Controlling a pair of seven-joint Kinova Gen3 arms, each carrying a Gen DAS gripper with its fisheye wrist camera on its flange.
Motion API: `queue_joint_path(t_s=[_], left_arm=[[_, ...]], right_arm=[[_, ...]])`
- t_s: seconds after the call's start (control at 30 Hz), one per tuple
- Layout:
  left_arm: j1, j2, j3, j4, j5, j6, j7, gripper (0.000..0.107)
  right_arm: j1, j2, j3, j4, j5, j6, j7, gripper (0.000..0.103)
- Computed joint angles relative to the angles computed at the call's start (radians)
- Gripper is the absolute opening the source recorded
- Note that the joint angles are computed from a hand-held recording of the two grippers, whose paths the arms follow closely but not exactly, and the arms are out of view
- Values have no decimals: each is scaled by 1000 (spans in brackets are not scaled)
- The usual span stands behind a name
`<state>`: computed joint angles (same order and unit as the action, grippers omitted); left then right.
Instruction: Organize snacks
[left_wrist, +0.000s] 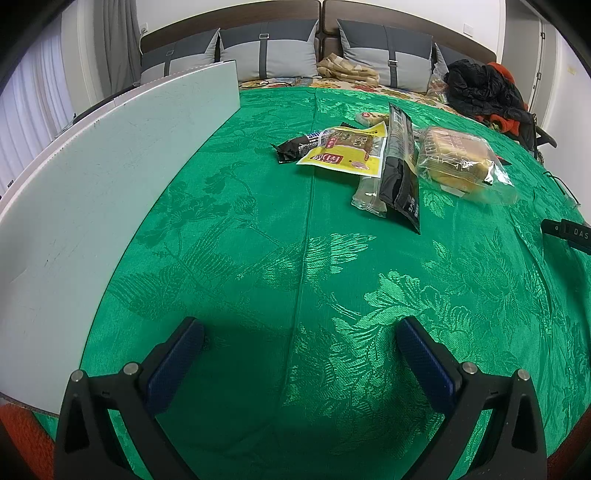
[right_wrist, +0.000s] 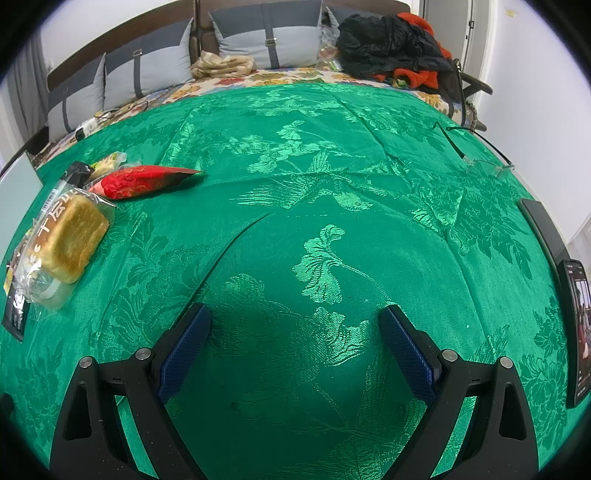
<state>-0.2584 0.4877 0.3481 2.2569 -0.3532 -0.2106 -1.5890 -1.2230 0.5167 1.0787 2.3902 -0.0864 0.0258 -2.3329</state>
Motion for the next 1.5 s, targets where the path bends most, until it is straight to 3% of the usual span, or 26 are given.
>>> queue_joint_path(t_s=[1.1, 1.17, 1.27, 1.5], left_arm=[[5, 6, -6, -1, 6, -10, -7, 103], [-22, 7, 34, -11, 72, 23, -75, 103], [-56, 7, 92, -66, 189, 145, -190, 103], [-327, 103, 407, -302, 442, 421, -423, 102]], right_arm=[[0, -1, 1, -1, -4, 2, 5, 96], [1, -1, 0, 0, -3, 1, 5, 96], [0, -1, 1, -1, -2, 2, 4, 96], [0, -1, 1, -1, -2, 2, 4, 96]])
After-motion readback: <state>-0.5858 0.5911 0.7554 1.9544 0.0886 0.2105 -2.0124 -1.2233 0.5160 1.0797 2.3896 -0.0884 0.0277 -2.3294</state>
